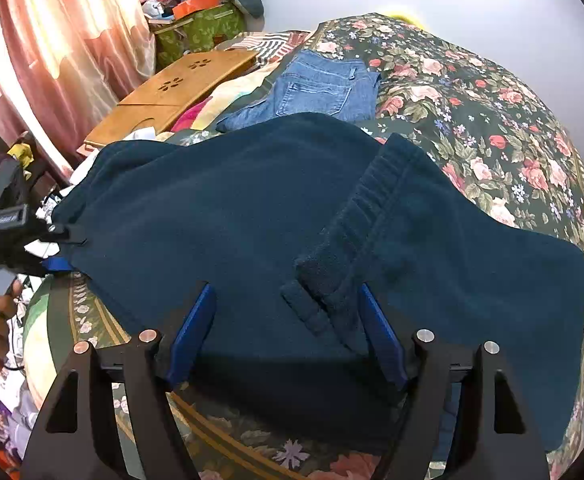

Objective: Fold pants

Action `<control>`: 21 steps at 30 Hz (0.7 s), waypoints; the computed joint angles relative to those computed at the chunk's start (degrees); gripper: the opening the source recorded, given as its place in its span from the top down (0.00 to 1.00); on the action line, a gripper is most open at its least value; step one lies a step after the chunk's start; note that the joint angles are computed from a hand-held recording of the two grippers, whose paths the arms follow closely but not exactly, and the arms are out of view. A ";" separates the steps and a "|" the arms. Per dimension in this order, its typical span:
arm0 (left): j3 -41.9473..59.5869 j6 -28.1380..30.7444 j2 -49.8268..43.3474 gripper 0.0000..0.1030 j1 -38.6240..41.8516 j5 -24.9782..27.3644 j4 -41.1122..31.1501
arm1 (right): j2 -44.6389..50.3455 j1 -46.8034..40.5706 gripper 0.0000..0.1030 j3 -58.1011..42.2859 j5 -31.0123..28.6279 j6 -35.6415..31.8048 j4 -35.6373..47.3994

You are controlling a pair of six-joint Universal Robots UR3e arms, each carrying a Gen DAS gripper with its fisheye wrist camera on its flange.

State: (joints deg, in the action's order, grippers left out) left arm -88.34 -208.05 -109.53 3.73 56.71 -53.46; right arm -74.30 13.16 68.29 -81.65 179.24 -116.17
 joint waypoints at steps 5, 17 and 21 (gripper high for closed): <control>4.86 -4.46 -3.32 0.17 -1.53 5.38 0.18 | -0.02 -0.48 0.30 0.35 1.06 0.06 -0.55; 23.88 -5.96 -5.88 0.80 -11.50 28.49 -7.03 | -10.53 -5.83 0.30 10.18 5.07 2.98 -2.45; 37.95 -3.21 -9.50 0.80 -16.49 36.41 -11.29 | -17.72 -9.56 0.30 16.58 4.93 2.79 -3.41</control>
